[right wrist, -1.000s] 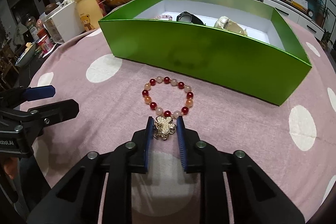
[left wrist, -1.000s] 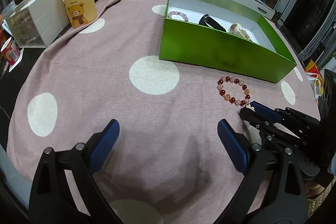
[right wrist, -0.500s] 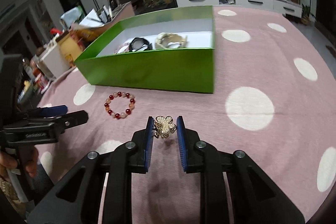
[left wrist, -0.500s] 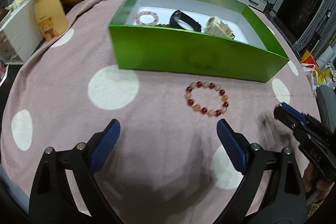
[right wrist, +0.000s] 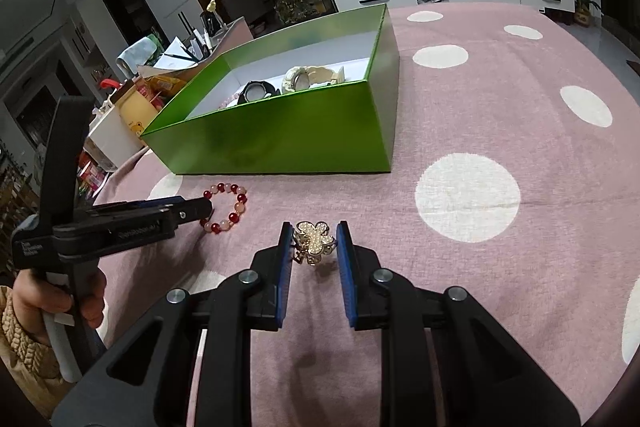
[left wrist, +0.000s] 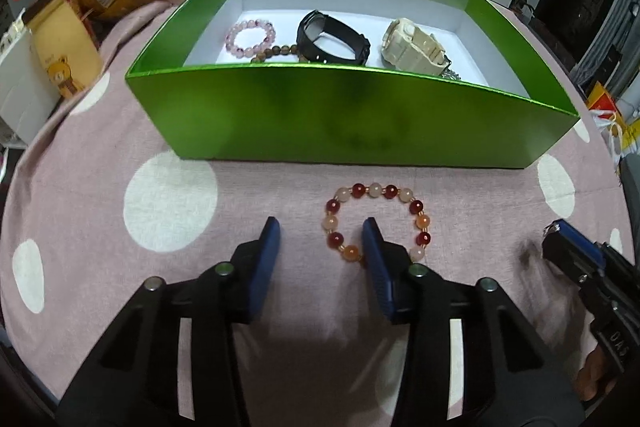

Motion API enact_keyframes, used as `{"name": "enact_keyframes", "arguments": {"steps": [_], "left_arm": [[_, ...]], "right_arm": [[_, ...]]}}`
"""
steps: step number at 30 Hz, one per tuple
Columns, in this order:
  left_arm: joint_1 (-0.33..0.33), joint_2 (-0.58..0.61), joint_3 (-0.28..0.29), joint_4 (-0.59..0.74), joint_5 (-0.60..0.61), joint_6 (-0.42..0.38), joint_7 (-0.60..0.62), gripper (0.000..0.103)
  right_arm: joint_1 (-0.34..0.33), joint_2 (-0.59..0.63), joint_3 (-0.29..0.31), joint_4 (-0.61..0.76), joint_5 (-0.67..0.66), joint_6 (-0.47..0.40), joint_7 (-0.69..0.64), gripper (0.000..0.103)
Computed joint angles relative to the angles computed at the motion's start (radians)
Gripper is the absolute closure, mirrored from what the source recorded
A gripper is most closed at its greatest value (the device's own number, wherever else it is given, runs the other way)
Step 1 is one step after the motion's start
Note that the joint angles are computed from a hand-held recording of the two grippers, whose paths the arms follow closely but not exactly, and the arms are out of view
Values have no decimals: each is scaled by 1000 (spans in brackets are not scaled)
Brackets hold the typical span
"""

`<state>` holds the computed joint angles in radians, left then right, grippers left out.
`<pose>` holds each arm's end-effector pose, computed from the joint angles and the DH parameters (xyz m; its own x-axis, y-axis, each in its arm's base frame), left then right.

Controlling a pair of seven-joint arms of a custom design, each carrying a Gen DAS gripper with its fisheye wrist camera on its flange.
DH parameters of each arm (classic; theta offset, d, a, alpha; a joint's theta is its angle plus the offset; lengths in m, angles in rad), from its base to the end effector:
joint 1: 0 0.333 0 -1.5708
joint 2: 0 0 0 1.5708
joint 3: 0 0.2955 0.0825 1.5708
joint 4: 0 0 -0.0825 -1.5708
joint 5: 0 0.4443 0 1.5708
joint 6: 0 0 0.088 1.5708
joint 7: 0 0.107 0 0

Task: Organize jewelry
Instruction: 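Grasp the red-and-amber bead bracelet with left tool while right tool holds the flower charm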

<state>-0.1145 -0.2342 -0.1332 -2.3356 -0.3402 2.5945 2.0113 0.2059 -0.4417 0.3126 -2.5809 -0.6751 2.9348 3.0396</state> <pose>0.5485 -0.1330 0.4314 -0.4418 -0.8959 0.0468 -0.7836 0.3599 -0.5063 0.4158 0.2818 0.4263 -0.1405 -0.9175 -0.3721 -0.6554 0.3679 -0.6597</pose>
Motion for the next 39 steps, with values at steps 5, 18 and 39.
{"name": "enact_keyframes", "arguments": {"steps": [5, 18, 39], "left_arm": [[-9, 1, -6, -9, 18, 34, 20, 78], [-31, -58, 46, -32, -169, -15, 163, 96], [-20, -172, 115, -15, -343, -37, 292, 96]], "right_arm": [[-17, -14, 11, -12, -9, 16, 19, 81], [-15, -34, 20, -12, -9, -7, 27, 81], [13, -91, 34, 34, -36, -100, -8, 81]]}}
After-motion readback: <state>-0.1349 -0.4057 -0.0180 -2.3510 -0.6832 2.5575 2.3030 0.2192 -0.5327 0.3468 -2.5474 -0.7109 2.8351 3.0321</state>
